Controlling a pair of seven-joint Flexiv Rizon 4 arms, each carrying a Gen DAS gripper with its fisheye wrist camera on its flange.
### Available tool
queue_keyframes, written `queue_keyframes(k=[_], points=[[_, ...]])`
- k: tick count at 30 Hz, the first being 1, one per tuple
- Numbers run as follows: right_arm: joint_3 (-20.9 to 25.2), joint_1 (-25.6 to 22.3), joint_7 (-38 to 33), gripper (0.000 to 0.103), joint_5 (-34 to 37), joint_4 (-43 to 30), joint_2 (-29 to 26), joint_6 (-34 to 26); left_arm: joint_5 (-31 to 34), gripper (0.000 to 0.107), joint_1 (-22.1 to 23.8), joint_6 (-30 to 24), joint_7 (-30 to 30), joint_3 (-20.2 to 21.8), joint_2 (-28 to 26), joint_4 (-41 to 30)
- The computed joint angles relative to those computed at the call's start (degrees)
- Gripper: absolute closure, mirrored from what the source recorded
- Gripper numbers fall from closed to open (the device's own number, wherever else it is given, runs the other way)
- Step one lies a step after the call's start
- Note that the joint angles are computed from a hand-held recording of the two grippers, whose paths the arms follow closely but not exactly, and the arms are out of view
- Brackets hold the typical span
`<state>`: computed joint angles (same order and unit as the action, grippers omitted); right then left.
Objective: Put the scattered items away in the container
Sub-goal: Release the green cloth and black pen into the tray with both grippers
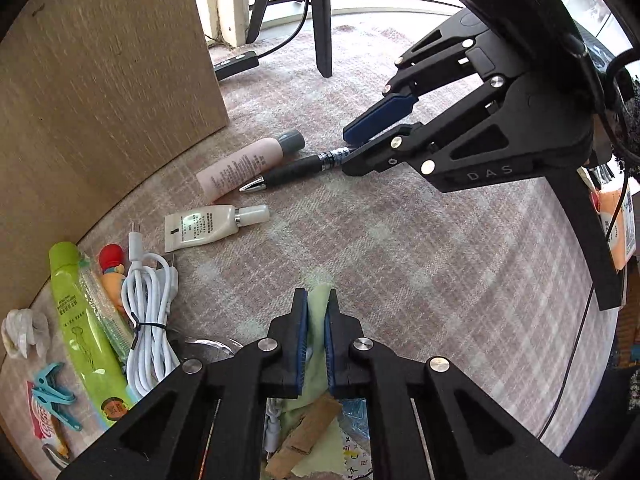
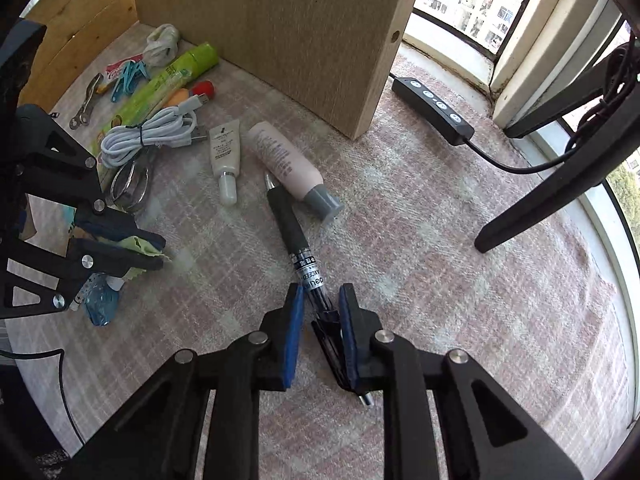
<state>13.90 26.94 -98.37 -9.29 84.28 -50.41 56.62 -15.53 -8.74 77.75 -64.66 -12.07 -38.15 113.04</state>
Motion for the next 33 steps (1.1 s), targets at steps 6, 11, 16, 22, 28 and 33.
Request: queue_keyframes(k=[6, 11, 16, 22, 28, 33], points=[[0.7, -0.7, 5.9, 0.092, 3.6, 3.8, 2.7, 2.1, -4.7, 0.103, 6.7, 7.5, -0.3, -8.6, 2.6, 6.4], [4.3, -3.9, 8.5, 0.092, 8.6, 9.9, 7.1, 8.8, -6.0, 0.103, 16.5, 14.5, -1.3, -19.7, 4.9, 13.2], [6.1, -6.4, 9.8, 0.092, 11.4, 16.9, 13.4, 13.8, -2.8, 0.103, 24.4, 18.6, -4.8, -27.7, 7.5, 16.8], [7.2, -9.6, 12.6, 0.092, 14.6, 26.2, 21.5, 19.9, 1.3, 0.103, 25.5, 20.5, -9.4, -31.2, 8.5, 16.2], [6.3, -12.5, 16.0, 0.092, 17.1, 37.4, 30.7, 26.0, 5.5, 0.103, 25.0, 20.4, -13.3, -35.8, 6.7, 13.3], [1.6, -14.5, 21.3, 0.092, 16.5, 48.3, 40.6, 28.5, 8.8, 0.103, 19.3, 17.9, -14.7, -37.1, 3.0, 6.7]])
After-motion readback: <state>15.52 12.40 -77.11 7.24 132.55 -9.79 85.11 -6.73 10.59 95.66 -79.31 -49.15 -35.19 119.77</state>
